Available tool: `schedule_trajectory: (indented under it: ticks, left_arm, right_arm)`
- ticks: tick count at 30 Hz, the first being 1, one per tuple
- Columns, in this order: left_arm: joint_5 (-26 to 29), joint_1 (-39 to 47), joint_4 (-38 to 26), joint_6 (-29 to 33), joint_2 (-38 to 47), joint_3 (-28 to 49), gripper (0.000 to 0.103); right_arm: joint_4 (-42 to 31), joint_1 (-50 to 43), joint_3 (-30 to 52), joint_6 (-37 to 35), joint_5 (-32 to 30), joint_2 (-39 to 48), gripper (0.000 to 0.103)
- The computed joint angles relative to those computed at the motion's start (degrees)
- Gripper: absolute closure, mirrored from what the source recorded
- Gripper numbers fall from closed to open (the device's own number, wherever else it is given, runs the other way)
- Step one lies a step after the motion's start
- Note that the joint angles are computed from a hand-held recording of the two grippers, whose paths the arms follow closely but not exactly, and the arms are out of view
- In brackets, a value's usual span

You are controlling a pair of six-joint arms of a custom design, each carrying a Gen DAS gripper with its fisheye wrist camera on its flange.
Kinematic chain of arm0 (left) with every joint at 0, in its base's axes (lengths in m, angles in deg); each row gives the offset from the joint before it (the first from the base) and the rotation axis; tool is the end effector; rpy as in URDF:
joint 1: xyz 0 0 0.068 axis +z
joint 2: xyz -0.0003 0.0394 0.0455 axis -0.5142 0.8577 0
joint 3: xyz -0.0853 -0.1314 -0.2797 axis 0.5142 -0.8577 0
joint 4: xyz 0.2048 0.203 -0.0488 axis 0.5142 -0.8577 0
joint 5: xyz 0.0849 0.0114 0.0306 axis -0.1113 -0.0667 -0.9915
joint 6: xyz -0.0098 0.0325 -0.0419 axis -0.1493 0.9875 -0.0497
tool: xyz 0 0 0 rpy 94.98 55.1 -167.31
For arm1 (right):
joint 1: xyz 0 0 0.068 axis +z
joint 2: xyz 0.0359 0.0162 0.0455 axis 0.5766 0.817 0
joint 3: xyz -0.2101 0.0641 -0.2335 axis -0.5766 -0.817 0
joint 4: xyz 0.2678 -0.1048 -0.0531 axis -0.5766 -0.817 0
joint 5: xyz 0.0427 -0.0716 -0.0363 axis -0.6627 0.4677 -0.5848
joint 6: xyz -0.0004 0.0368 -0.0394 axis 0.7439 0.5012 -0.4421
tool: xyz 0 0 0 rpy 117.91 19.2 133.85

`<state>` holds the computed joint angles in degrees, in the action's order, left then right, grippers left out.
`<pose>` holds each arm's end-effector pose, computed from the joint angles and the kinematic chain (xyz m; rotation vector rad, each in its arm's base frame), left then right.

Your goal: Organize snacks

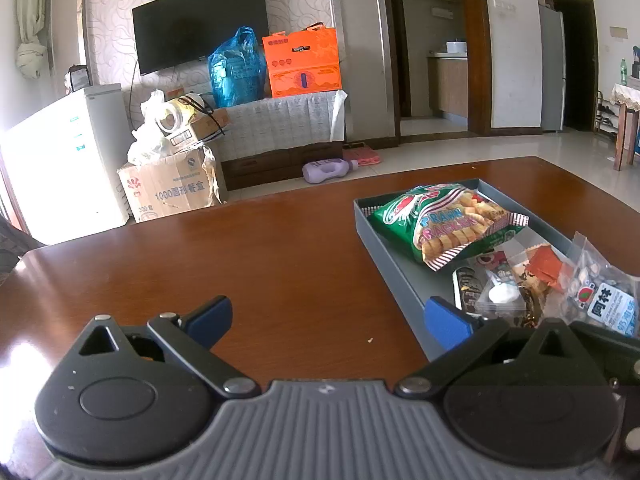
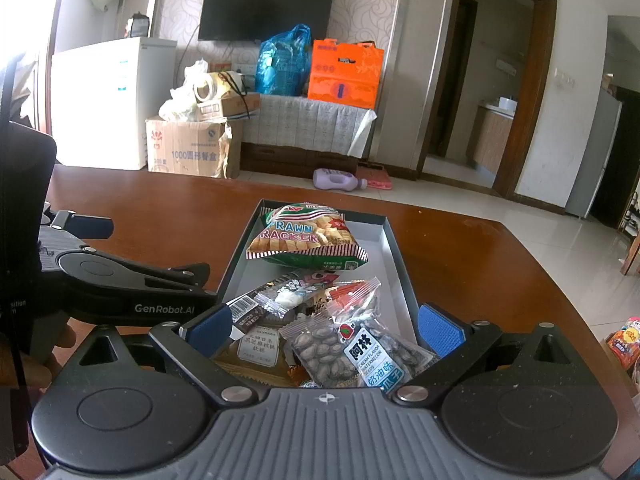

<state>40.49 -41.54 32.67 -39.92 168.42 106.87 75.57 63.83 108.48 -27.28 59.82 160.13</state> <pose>0.2757 -0.0351 0.0837 -0.2843 2.1218 0.2895 0.3195 0.1724 0.0969 -0.6337 2.0051 0.1637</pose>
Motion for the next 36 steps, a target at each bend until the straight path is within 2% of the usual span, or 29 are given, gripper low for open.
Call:
schedule_trajectory:
  ticks: [24,36]
  left_arm:
    - [0.3,0.5,-0.6,0.0,1.2,0.8,0.0]
    - [1.7,1.3,0.6,2.0,0.9,0.2,0.0]
  right_arm:
    - [0.1,0.1,0.0,0.0,0.1,0.0,0.003]
    - [0.0,0.2,-0.1,-0.1,0.2,-0.1,0.003]
